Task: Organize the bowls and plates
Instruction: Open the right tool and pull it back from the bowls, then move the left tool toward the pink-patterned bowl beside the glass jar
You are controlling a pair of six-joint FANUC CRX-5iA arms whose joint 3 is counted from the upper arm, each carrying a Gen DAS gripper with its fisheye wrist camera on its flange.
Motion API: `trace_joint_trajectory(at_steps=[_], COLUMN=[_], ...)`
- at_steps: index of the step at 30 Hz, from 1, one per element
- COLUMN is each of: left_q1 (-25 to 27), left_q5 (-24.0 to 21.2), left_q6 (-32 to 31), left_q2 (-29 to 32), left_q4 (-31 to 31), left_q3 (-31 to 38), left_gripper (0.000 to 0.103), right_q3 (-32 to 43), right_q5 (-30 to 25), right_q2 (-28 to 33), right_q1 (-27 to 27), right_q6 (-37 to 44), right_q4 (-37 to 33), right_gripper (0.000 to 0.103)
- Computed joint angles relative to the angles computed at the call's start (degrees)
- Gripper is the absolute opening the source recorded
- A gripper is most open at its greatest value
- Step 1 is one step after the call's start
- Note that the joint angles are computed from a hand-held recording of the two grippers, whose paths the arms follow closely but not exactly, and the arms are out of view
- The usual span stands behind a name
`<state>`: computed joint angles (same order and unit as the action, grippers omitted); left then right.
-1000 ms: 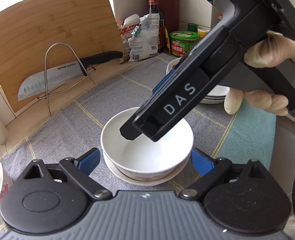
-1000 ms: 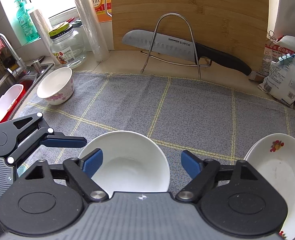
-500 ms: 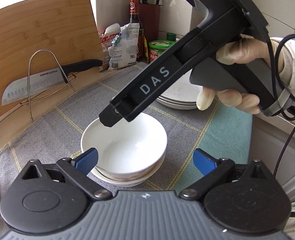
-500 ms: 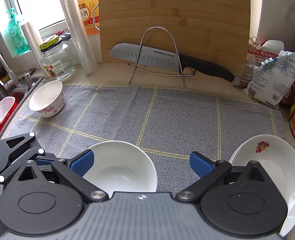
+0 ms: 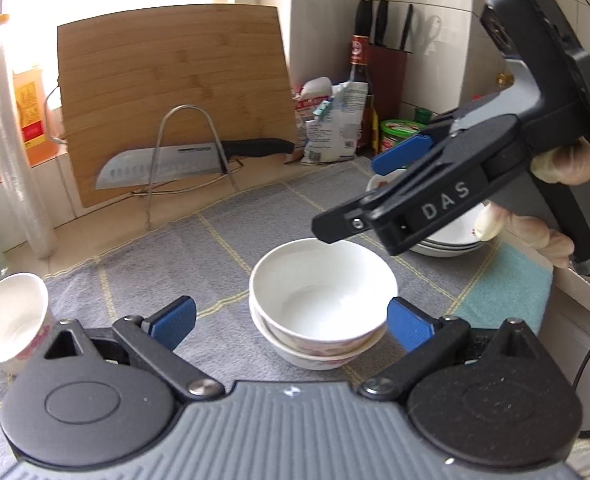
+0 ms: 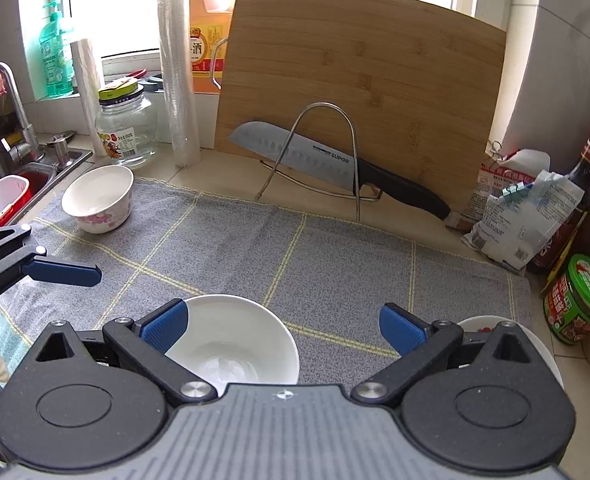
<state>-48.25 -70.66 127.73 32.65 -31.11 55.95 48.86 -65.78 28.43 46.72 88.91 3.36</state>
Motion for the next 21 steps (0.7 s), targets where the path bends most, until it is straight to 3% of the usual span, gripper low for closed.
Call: trace_joint_trajectory(at_steps=[4, 9, 16, 21], left_q1=[-2.6, -3.4, -0.3, 3.9], left_q5=[-9.7, -13.7, -9.3, -2.3], left_q6=[5.6, 11.2, 14.7, 12.9], left_q2=[-0.4, -5.8, -16.8, -25.9], left_q4=[-7.1, -11.6, -13.9, -11.1], left_q3=[2.0, -4.8, -20.9, -33.5], left_gripper=[0.101, 0.101, 0.102, 0.102], right_q3=[2.2, 5.5, 5.7, 19.2], right_q5=[0.4, -0.3, 0.1, -9.4], right_q2=[0.6, 2.6, 5.0, 15.3], right_q1=[0.3, 2.7, 9.3, 13.7], right_q6=[4.8, 5.8, -1.0, -4.8], right_q4=[-3.9, -4.4, 2.5, 6.6], right_gripper=[0.103, 0.103, 0.103, 0.103])
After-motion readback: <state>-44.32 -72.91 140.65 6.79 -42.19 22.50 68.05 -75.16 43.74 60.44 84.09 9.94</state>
